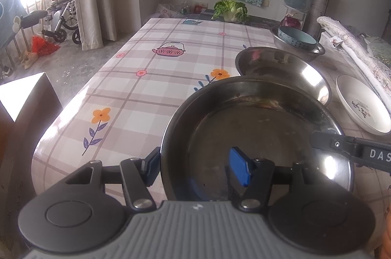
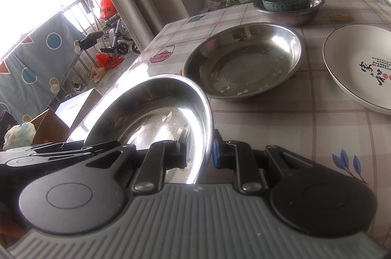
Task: Organize plates and bowls
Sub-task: 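Carry the steel basin with the left tool toward the stacked steel bowls, then lower the steel basin onto the table and open the left tool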
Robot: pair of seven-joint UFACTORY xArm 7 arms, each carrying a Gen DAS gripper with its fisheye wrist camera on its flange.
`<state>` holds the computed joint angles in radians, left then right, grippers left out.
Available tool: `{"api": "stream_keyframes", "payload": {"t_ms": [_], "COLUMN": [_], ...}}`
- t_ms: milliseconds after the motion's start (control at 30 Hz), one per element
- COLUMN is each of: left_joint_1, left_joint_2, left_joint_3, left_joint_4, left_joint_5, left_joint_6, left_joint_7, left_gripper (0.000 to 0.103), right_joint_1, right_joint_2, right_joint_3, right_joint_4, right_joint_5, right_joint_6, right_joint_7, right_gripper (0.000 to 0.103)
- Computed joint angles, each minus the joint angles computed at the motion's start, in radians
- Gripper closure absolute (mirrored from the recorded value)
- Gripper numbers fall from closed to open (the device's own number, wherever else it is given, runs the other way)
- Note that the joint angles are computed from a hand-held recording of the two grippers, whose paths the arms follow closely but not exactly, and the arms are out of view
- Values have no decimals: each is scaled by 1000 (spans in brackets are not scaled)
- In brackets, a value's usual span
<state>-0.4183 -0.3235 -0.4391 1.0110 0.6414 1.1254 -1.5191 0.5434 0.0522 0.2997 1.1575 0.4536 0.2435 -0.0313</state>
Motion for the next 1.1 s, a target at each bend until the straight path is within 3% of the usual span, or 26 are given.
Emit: {"api": "stream_keyframes", "payload": {"t_ms": [667,1100], "left_joint_1": [-22,-54], "left_joint_2": [122,278], "left_joint_3": [29,128], "left_joint_4": [127,295], "left_joint_5": [97,206], "left_joint_6": [5,-48], "left_joint_7": [41,106], "left_gripper": [42,42], "right_joint_1": [-18,-72], "right_joint_2": [-38,73], "right_joint_3": [-32,-42], "right_joint_4": [-19,117], "right_joint_5": [65,-52], "right_joint_6": [-23,-34], "right_joint_7": [-30,57], "right_gripper": [85,83]}}
